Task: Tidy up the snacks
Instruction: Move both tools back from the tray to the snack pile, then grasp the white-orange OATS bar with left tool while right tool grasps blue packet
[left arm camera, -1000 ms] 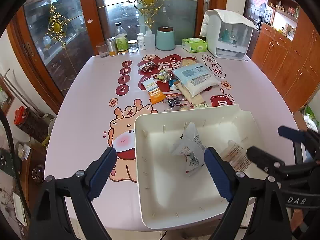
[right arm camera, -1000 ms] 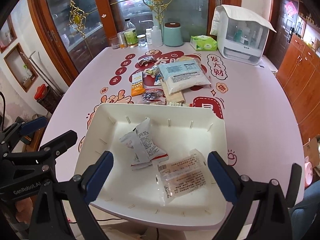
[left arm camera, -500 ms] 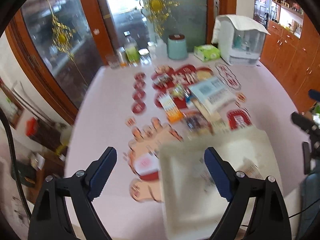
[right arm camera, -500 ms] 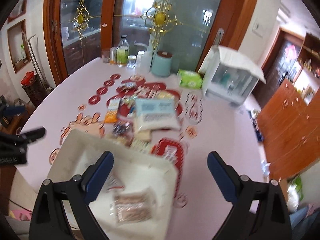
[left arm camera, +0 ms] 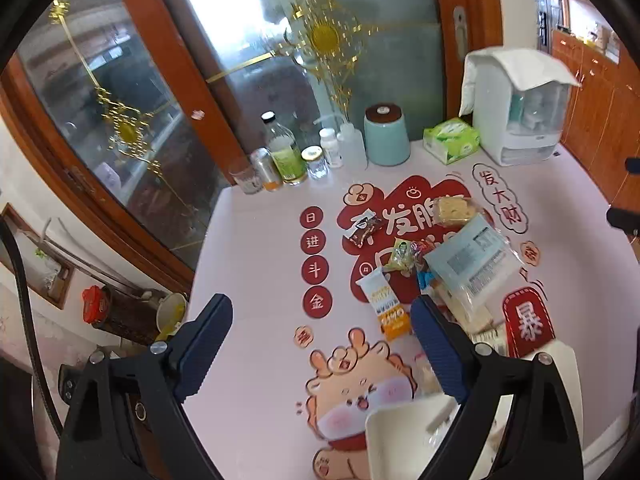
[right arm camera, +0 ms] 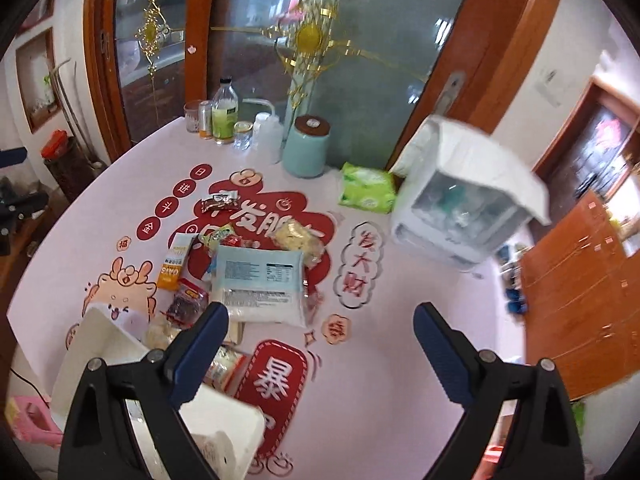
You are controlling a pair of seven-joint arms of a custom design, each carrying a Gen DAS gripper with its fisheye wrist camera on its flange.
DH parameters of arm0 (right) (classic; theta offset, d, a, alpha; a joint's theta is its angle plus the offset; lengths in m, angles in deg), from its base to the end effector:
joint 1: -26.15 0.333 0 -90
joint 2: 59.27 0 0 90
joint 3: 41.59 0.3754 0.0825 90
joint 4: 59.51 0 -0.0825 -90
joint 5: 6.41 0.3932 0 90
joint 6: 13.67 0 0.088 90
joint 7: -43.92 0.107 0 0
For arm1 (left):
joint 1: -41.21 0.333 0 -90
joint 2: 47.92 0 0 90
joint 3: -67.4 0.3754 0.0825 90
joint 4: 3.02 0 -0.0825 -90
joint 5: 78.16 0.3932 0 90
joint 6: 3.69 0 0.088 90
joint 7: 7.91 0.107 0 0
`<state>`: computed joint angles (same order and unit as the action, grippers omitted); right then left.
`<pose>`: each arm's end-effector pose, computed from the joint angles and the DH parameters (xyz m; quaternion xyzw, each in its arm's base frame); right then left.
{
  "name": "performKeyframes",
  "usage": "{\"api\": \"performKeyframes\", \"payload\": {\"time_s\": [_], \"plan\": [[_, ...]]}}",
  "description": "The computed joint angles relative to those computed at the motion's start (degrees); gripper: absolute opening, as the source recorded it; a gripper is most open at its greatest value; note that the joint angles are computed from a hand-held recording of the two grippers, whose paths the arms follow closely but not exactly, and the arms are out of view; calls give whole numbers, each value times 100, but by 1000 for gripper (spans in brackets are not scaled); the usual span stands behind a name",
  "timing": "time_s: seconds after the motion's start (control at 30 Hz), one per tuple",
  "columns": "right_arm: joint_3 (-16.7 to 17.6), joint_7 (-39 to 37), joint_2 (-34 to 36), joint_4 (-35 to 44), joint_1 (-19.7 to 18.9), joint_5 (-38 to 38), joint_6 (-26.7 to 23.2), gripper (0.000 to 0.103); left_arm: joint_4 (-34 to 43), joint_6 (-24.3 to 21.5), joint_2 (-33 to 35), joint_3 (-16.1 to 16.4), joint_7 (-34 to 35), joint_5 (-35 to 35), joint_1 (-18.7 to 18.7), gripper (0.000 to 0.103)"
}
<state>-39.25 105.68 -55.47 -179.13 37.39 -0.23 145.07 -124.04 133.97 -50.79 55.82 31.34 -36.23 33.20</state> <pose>0.5984 0.1392 0.5178 -0.8513 0.4270 -0.2183 0.2129 0.5370 -0.1881 0.5289 -0.6921 0.6436 -0.1053 0.3094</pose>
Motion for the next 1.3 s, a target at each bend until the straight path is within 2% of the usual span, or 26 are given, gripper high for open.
{"api": "performKeyframes", "payload": {"time_s": [0.17,0.37,0.47,0.6,0.73,0.77,0.83,0.87,0.9,0.93,0.97,1.0,1.07,1.17,1.3], "plan": [[212,-444,1163,1080,-168,793,-804,94,714,33,1156,204,373,-716,-2,90],[440,-522,2572,2435,-313,1095,-1625,91,1560,-39,2576,505,625,-1749,-41,90],[425,-428,3207,3072,-297,1027,-1885,91,1919,-130,3128,642,639,-2104,-85,89],[506,-299,3958,3985,-453,1137,-2520,87,2224,-304,3586,755,665,-2400,-135,88],[820,-461,4504,4665,-824,1639,-3329,85,2287,-213,3819,703,742,-2778,-61,86],[888,-531,4585,4766,-901,1781,-3521,82,2296,-174,3867,676,794,-2868,-44,85],[993,-763,4665,4842,-1008,2031,-3781,71,2378,-241,3986,651,907,-2985,-60,76],[1011,-878,4657,4826,-1027,2117,-3843,61,2334,-155,3988,665,897,-3017,-78,74],[1002,-970,4623,4787,-1019,2179,-3834,50,2259,-2,3961,702,843,-3019,-110,67],[1027,-1099,4584,4736,-1043,2270,-3850,42,2204,133,3951,635,935,-3134,-39,53],[1049,-1183,4561,4720,-1077,2365,-3948,21,2115,288,3924,527,1073,-3320,73,48],[1018,-1236,4483,4620,-1054,2419,-3889,16,2079,297,3890,576,1059,-3317,19,38],[975,-1491,4186,4205,-1006,2488,-3573,11,1990,351,3848,538,1187,-3414,30,36],[1010,-1839,3725,3573,-1057,2769,-3207,7,1759,421,3708,703,1002,-3267,-178,34],[1062,-2406,3007,2591,-1084,3253,-2448,5,1131,867,3202,926,501,-2894,-436,34]]}}
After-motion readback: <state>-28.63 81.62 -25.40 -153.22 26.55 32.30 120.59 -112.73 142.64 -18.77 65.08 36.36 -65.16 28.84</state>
